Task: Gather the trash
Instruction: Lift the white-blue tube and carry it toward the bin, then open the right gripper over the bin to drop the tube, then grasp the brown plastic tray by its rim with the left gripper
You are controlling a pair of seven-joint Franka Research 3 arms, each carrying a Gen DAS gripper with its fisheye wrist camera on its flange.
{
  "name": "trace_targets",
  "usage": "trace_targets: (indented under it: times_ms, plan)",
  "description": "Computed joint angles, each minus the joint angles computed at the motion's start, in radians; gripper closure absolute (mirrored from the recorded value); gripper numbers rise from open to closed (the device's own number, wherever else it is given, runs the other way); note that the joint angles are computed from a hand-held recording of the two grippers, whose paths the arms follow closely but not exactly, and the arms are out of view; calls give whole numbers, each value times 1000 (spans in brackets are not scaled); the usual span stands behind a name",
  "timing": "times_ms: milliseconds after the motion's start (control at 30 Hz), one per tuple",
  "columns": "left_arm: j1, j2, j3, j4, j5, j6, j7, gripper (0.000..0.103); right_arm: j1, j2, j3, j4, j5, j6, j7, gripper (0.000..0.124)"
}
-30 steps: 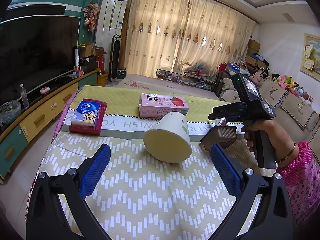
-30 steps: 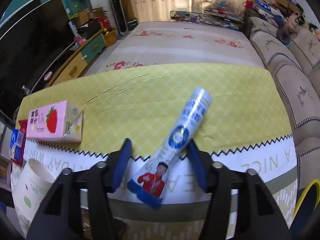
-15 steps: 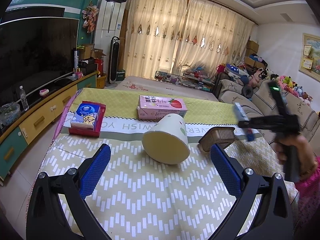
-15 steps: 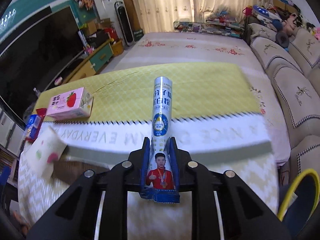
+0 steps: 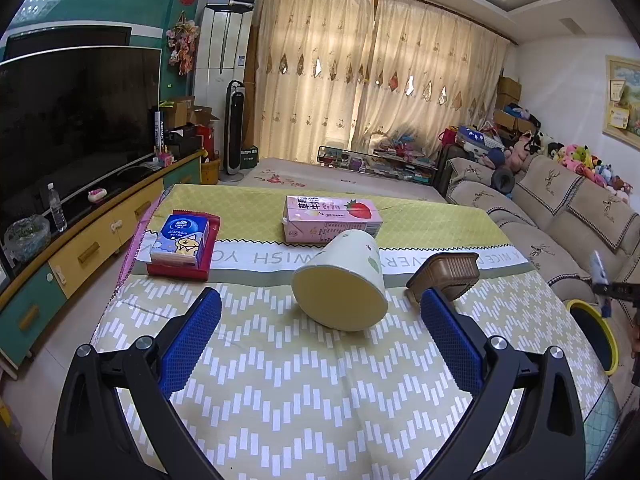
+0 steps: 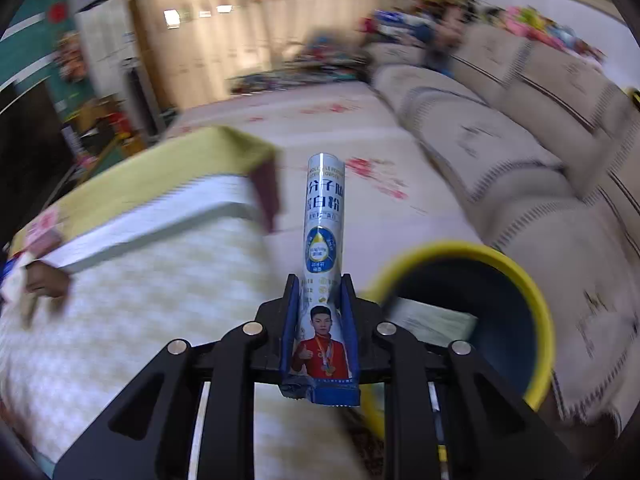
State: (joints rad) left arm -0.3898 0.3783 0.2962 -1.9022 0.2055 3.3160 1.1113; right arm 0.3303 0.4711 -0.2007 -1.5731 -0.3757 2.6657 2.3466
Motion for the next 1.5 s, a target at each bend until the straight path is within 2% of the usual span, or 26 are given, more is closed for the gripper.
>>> trace_targets:
  times_ms: [133, 333, 467, 500, 567, 633, 667, 767, 800, 833, 900, 1000, 1067, 1200, 1333, 1433, 1500]
  plan:
    - [-24, 5, 23, 3, 2, -3, 8, 5, -4, -44, -48, -103, -40, 1, 90, 104]
    - [-20, 8, 15, 7, 17, -2, 16, 5, -32, -59, -57, -165, -91, -14, 185, 101]
    - [-24, 7, 14, 4, 14, 9, 29, 5, -40, -70, -58, -194, -118, 10, 251, 71]
    - [-25, 7, 15, 3, 11, 11, 33, 5, -38, -73, -58, -199, -125, 15, 268, 71]
    - [4, 4, -21, 4, 12, 13, 43, 5, -40, -85, -57, -217, -138, 31, 291, 71]
    - [88, 2, -119, 13, 31, -1, 54, 5, -48, -98, -47, -237, -137, 53, 297, 70]
    - [93, 2, -130, 18, 36, -12, 57, 5, -50, -102, -44, -245, -138, 66, 298, 70]
    - [36, 7, -91, 53, 71, -93, 40, 5, -42, -112, -47, -262, -160, 91, 316, 67]
    - [13, 9, -78, 75, 87, -141, 27, 5, -41, -113, -44, -264, -162, 101, 317, 67]
    - [26, 11, -100, 91, 95, -166, 24, 5, -46, -114, -40, -269, -157, 116, 312, 67]
    - [102, 20, -209, 133, 80, -212, 57, 5, -56, -110, -29, -272, -132, 137, 292, 67]
    - [112, 50, -243, 207, 109, -278, 34, 5, -66, -108, -20, -283, -86, 164, 252, 66]
    - [135, 85, -290, 273, 117, -323, 41, 5, -65, -112, -21, -294, -63, 182, 227, 66]
    - [155, 182, -351, 433, 151, -437, 47, 5, -50, -131, -41, -329, -43, 224, 209, 64]
    - [171, 290, -398, 601, 133, -556, 64, 5, -38, -145, -58, -354, -31, 259, 198, 63]
    - [171, 370, -414, 730, 108, -639, 78, 5, -37, -147, -57, -360, -11, 277, 176, 62]
    - [162, 406, -407, 787, 108, -659, 79, 5, -36, -146, -57, -361, 6, 287, 161, 62]
